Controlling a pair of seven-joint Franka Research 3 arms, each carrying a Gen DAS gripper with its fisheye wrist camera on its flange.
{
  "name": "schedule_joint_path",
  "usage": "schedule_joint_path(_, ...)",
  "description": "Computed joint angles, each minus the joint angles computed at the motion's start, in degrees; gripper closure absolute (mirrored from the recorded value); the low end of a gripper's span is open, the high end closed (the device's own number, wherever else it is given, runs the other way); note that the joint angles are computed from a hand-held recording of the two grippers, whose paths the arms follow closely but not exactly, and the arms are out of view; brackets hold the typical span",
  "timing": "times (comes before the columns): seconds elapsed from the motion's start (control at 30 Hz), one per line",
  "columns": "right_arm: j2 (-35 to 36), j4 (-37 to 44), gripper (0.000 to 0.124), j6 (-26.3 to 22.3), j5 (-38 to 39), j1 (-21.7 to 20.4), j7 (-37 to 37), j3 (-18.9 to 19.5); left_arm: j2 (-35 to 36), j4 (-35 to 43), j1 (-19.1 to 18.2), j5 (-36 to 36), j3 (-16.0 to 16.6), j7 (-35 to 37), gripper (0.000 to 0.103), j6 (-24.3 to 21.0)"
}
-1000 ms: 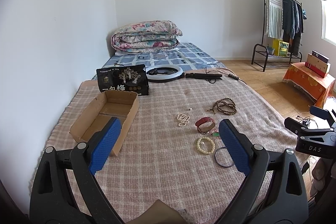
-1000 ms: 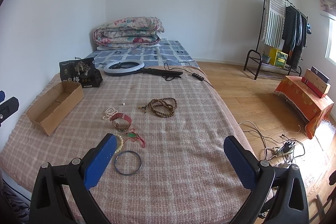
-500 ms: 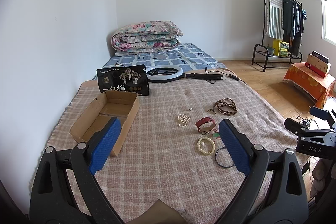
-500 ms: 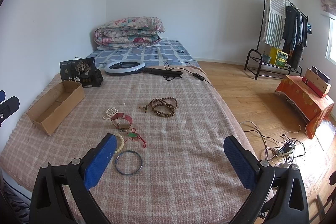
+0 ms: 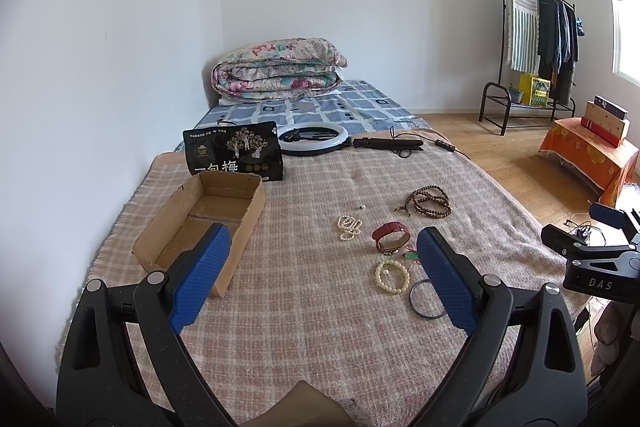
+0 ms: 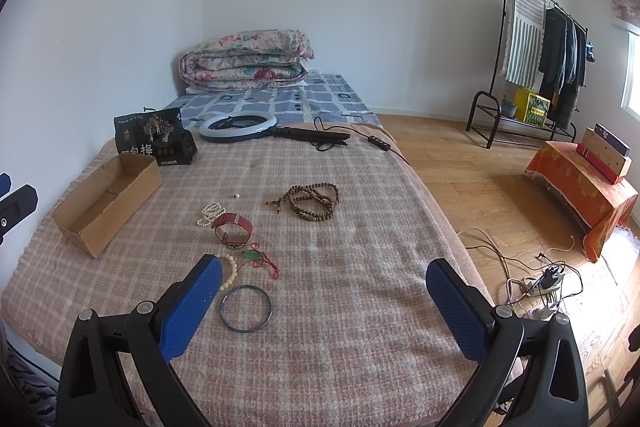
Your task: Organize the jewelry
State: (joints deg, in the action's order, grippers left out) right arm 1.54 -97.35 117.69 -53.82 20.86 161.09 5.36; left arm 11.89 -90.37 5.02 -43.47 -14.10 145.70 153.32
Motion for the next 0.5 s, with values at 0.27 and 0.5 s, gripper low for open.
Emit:
schedule_joint_path(0.27, -0.15, -0.21, 0.021, -0.07, 0.0, -0.07, 0.1, -0.01, 0.03, -0.58, -0.06, 0.09, -0.08, 0.13, 0.007, 0.43)
schedule_joint_path(0.5, -0.79, -1.01, 0.021, 0.58, 1.42, -0.88, -0.19, -0.28, 2.36, 0.44, -1.16, 5.24, -0.02, -3.4, 0.007, 1.07)
